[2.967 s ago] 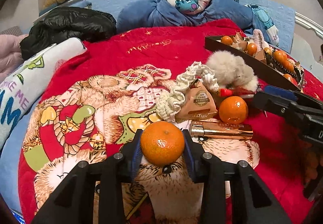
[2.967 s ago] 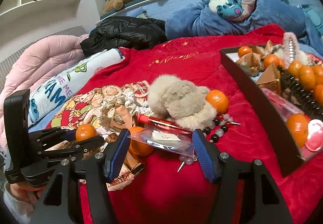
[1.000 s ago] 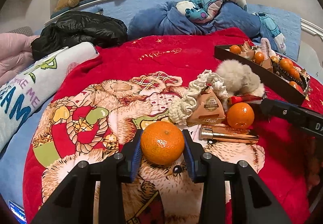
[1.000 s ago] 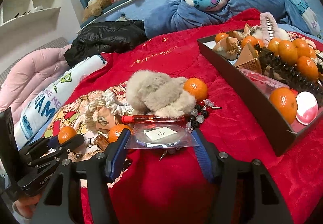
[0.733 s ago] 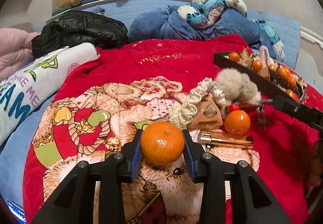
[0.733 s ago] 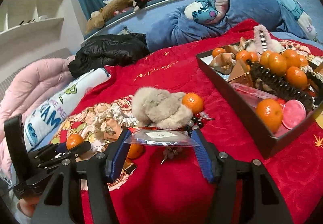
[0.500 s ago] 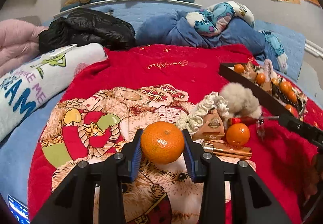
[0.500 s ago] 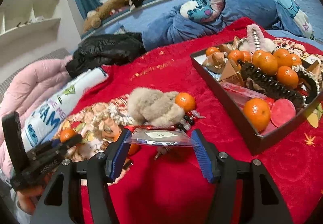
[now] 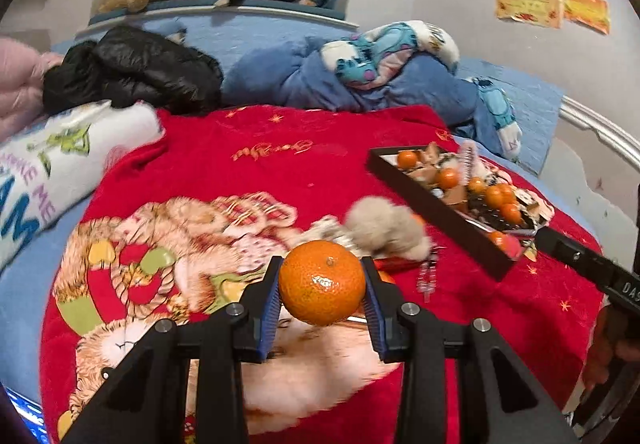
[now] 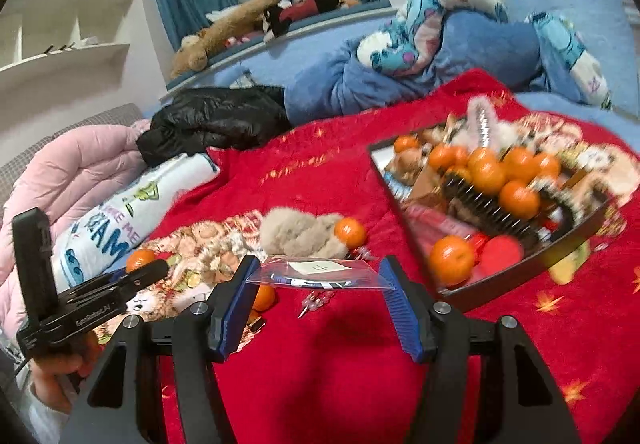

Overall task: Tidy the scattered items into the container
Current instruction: 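Carry the orange and clear bag with both grippers over the black box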

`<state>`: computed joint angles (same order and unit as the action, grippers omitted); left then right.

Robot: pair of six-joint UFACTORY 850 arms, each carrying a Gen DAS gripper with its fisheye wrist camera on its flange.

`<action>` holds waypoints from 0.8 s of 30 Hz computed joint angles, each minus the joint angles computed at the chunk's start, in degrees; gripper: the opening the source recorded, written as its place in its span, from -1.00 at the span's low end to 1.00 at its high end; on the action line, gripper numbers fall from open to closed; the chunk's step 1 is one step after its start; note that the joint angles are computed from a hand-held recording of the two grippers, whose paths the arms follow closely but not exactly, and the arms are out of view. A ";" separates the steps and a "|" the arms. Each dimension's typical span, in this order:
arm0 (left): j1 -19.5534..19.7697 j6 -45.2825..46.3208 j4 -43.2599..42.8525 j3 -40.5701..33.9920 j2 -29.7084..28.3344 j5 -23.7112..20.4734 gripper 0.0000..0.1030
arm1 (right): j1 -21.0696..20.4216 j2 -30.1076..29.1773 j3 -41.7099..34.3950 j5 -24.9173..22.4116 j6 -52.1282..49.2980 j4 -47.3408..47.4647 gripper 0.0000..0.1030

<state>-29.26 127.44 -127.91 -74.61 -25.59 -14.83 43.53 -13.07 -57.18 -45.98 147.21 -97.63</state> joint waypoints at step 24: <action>-13.97 -16.38 15.59 -2.29 9.54 2.85 -0.26 | 11.78 22.29 12.97 -16.95 -10.87 10.13 0.17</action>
<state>-43.23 111.06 -112.32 -76.91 -16.06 -11.98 55.31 9.22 -44.21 -62.92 136.34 -87.50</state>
